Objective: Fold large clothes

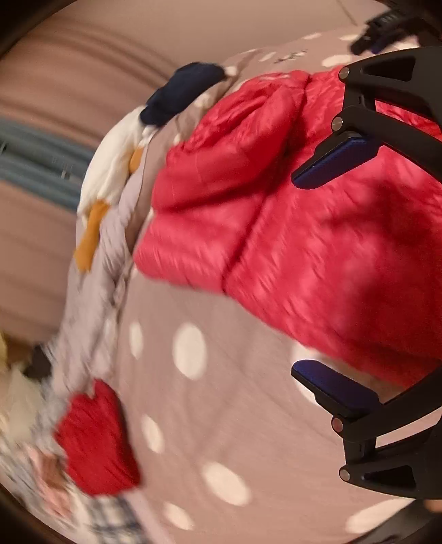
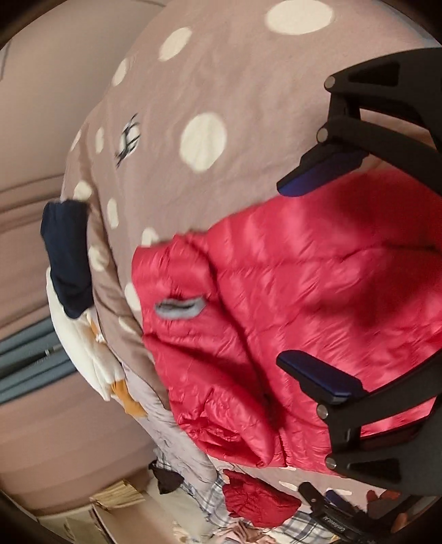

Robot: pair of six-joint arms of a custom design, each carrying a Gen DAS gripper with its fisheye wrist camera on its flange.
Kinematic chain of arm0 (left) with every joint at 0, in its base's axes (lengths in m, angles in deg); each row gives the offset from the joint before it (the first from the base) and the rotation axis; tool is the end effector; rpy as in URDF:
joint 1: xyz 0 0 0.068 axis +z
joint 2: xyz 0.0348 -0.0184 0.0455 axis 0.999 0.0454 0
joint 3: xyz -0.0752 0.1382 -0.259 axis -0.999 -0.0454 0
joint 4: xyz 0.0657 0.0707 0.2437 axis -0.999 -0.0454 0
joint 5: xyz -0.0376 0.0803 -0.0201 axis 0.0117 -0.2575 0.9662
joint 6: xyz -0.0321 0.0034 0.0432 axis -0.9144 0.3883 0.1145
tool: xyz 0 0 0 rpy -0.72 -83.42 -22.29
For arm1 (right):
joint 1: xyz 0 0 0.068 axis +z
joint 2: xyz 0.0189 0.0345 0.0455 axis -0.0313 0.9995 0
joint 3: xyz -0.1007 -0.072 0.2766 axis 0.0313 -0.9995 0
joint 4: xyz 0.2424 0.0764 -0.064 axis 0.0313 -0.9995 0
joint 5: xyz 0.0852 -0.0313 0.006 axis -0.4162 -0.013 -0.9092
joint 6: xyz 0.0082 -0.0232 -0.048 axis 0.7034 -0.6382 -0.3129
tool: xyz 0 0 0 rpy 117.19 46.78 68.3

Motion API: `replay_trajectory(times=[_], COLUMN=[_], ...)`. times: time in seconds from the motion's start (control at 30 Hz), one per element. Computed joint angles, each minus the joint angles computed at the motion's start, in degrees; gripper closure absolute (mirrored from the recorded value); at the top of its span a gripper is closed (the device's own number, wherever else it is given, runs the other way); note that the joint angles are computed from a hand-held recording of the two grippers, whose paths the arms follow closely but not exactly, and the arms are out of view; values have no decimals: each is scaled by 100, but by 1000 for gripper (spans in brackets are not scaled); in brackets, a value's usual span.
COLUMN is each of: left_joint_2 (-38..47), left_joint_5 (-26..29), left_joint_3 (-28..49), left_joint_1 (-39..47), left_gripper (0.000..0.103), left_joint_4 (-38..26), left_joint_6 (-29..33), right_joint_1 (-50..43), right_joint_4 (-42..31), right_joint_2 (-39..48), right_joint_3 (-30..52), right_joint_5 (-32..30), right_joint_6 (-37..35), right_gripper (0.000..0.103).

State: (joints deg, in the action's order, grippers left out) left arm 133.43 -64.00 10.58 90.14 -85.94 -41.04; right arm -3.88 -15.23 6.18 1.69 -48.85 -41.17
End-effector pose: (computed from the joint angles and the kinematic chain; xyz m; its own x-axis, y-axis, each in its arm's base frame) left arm 0.2495 0.0122 0.2432 -0.5880 -0.4907 -0.6430 -0.3658 0.8704 -0.3297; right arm 0.2645 -0.0050 0.2402 -0.6883 0.2908 -0.6646 0.1313 0.9509 0.2801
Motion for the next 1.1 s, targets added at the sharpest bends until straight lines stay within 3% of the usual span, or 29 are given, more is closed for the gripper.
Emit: replay_trajectory(times=[0.13,0.2,0.27,0.47,0.57,0.6,0.63,0.7,0.8,0.9,1.03,1.1], left_joint_2=[-422,-615,-827,-1976,-2144,-2285,-2387,-2353,-2578,-2532,-1917,-1703], left_joint_5=[434,389,326,824,1577,1589,1642,2323,2595,3401,3667,3670], left_joint_3=[-379,-557,-746,-1616,-2012,-2094,-2143,-2300,-2582,-3007,-3012,-2878], left_joint_1=[316,290,299,1009,1574,1574,1524,1549,1082,876,394,383], left_gripper=[3,3,3,3,3,3,3,3,3,3,3,4], left_joint_4=[-42,23,-46,-291,-58,7,34,307,704,1603,2511,2504], left_joint_6=[-446,-460,-535,-877,-1119,-1176,-1196,-1203,-1453,-2162,-2755,-2718], right_joint_1=[-325,-458,-796,-1856,-2142,-2155,-2090,-1965,-1655,-956,-287,136], right_joint_4=[-120,-203,-271,-403,-250,-165,-115,-182,-142,1,927,1245], right_joint_2=[-434,-646,-993,-1533,-1500,-1559,-1715,-1909,-2150,-2715,-2322,-2228], right_joint_3=[-397,-543,-788,-1438,-1701,-1796,-1899,-1994,-2262,-2581,-2919,-2907], right_joint_5=[-86,-79,-390,-1219,-1444,-1455,-1437,-1596,-2149,-2175,-3276,-2704], right_joint_6=[-110,-176,-261,-820,-945,-898,-806,-713,-340,499,1735,2013], right_gripper=[11,11,11,10,10,10,10,6,3,3,3,3])
